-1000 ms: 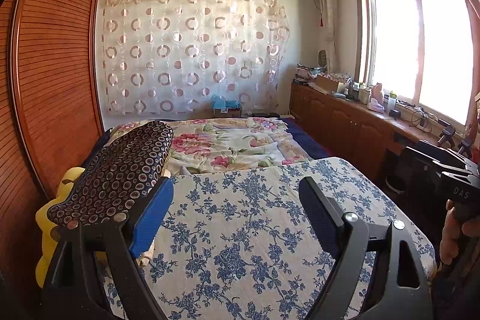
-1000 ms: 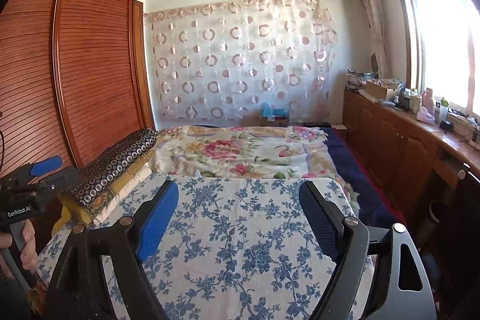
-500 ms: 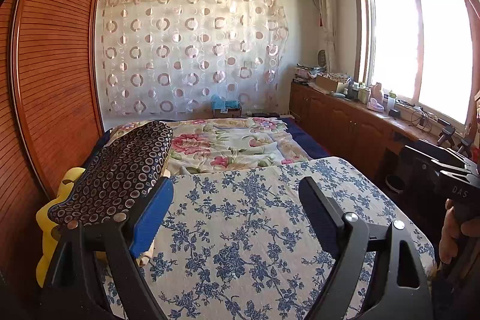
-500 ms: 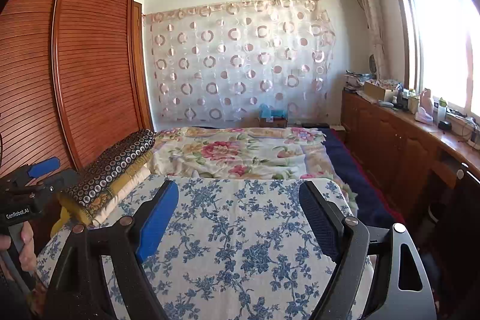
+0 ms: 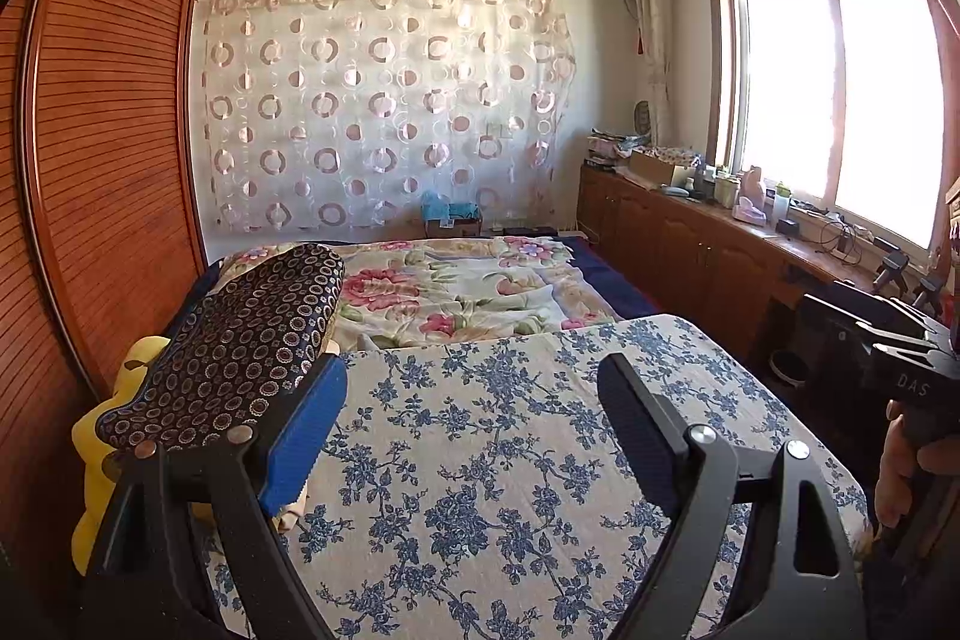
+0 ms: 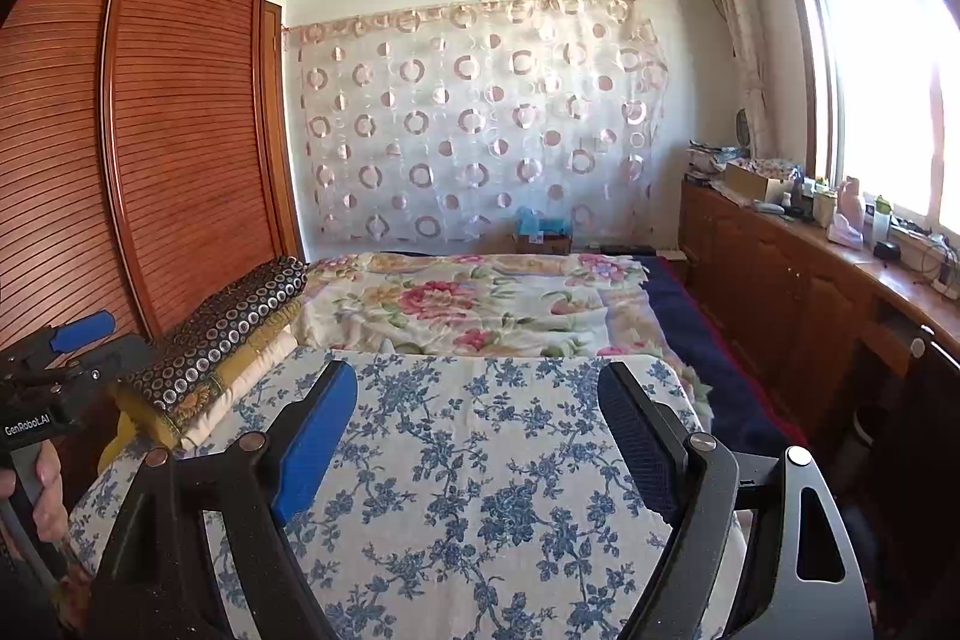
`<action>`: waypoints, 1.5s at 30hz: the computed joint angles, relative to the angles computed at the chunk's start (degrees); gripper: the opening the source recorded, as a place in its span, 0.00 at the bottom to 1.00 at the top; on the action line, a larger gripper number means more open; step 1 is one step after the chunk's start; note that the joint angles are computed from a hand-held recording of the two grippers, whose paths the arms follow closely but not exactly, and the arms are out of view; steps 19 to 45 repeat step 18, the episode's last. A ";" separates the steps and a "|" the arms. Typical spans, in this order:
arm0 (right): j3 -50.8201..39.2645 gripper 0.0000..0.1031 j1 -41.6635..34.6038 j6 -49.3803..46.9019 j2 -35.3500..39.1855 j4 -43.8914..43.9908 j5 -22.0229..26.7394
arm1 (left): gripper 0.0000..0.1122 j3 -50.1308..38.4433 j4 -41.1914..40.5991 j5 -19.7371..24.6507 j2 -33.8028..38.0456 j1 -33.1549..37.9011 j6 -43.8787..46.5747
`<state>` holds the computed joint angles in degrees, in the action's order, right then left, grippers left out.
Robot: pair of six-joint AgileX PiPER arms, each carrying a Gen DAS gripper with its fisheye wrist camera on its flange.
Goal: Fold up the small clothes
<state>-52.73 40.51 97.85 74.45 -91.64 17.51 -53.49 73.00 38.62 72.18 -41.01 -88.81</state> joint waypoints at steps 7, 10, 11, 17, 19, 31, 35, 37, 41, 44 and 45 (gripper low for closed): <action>0.00 0.81 0.01 0.00 -0.01 -0.08 0.09 | 0.77 0.09 0.09 -0.28 0.00 0.11 -0.19; -0.01 0.81 0.06 -0.02 -0.01 -0.02 0.06 | 0.77 0.15 0.12 0.06 -0.22 -0.22 -0.20; -0.06 0.81 0.10 -0.10 0.00 0.05 0.09 | 0.77 0.13 0.13 -0.03 -0.12 -0.12 -0.25; -0.09 0.81 0.52 0.41 0.18 -0.24 0.42 | 0.77 -0.20 0.08 1.00 -0.05 -1.10 -0.37; -0.09 0.81 0.46 0.39 0.20 -0.20 0.33 | 0.77 -0.23 0.01 1.13 -0.04 -1.15 -0.34; -0.09 0.81 0.46 0.39 0.20 -0.20 0.33 | 0.77 -0.23 0.01 1.13 -0.04 -1.15 -0.34; -0.09 0.81 0.46 0.39 0.20 -0.20 0.33 | 0.77 -0.23 0.01 1.13 -0.04 -1.15 -0.34; -0.09 0.81 0.46 0.39 0.20 -0.20 0.33 | 0.77 -0.23 0.01 1.13 -0.04 -1.15 -0.34; -0.09 0.81 0.46 0.39 0.20 -0.20 0.33 | 0.77 -0.23 0.01 1.13 -0.04 -1.15 -0.34; -0.09 0.81 0.46 0.39 0.20 -0.20 0.33 | 0.77 -0.23 0.01 1.13 -0.04 -1.15 -0.34; -0.09 0.81 0.46 0.39 0.20 -0.20 0.33 | 0.77 -0.23 0.01 1.13 -0.04 -1.15 -0.34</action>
